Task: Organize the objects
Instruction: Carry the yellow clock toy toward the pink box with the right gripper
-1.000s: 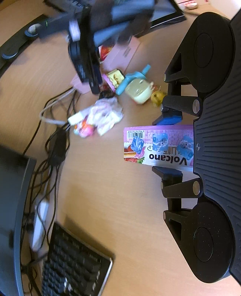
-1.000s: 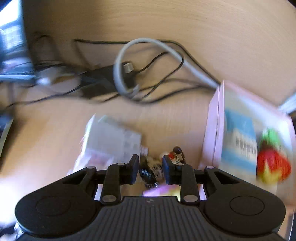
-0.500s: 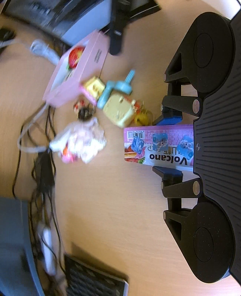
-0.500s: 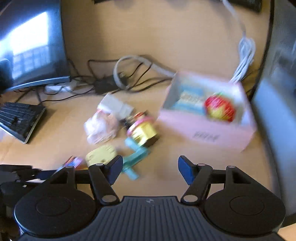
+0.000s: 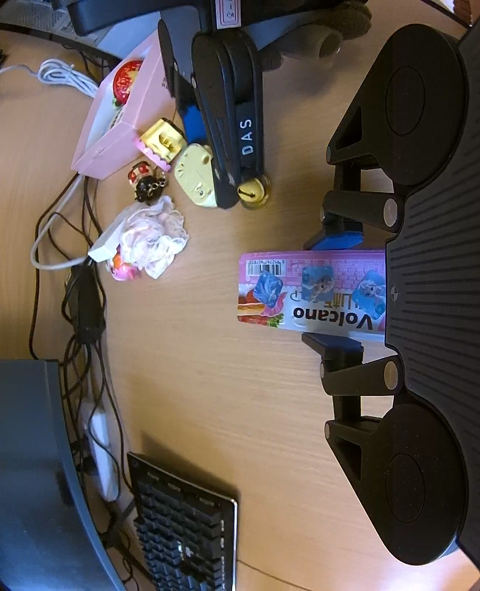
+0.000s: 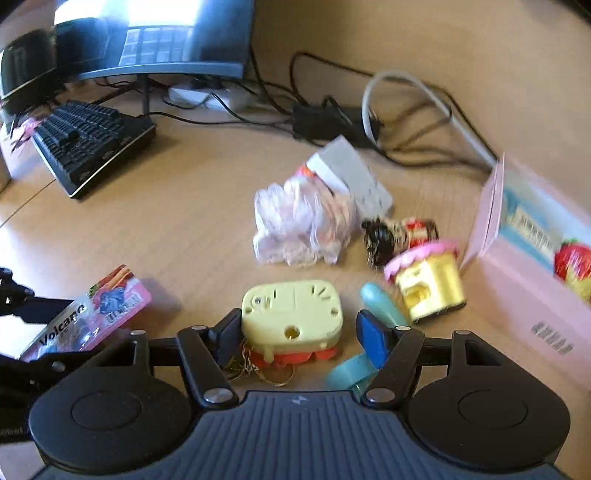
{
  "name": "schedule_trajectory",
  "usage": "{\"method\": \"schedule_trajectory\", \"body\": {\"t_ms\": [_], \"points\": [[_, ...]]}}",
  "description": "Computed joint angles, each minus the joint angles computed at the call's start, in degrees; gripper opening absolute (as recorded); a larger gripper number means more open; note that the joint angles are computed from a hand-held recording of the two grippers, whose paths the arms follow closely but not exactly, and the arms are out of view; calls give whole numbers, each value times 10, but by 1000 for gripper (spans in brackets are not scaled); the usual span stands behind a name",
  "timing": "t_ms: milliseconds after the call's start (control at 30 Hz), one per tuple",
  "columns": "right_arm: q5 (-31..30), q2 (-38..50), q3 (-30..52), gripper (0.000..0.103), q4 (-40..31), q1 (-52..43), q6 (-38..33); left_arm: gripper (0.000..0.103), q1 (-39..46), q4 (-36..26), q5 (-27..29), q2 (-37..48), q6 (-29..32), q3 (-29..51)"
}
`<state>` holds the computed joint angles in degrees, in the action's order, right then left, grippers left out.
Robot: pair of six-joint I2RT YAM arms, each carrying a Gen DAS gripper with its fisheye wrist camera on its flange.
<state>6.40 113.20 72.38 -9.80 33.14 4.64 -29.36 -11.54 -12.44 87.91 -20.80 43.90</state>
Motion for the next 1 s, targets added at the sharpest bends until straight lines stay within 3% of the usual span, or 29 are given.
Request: {"method": "schedule_trajectory", "body": {"t_ms": [33,300,533,633,733,867,1000], "points": [[-6,-6,-4,56,-5,-1,3,50,1,6,1,-2,3,-4],[10,-132,-118,56,0,9,14,49,9,28,22,25,35,14],[66,-304,-228,56,-63,-3,48,49,-7,13,109,-3,81,43],[89,-399,-262,56,-107,-16,74,49,-9,3,149,10,78,117],[105,-482,-277,56,-140,-37,94,49,-21,13,153,59,97,224],[115,-552,-288,56,-156,-67,99,49,-37,13,148,187,135,402],[112,-590,-318,56,-152,-96,91,48,-48,51,137,330,100,558]]}}
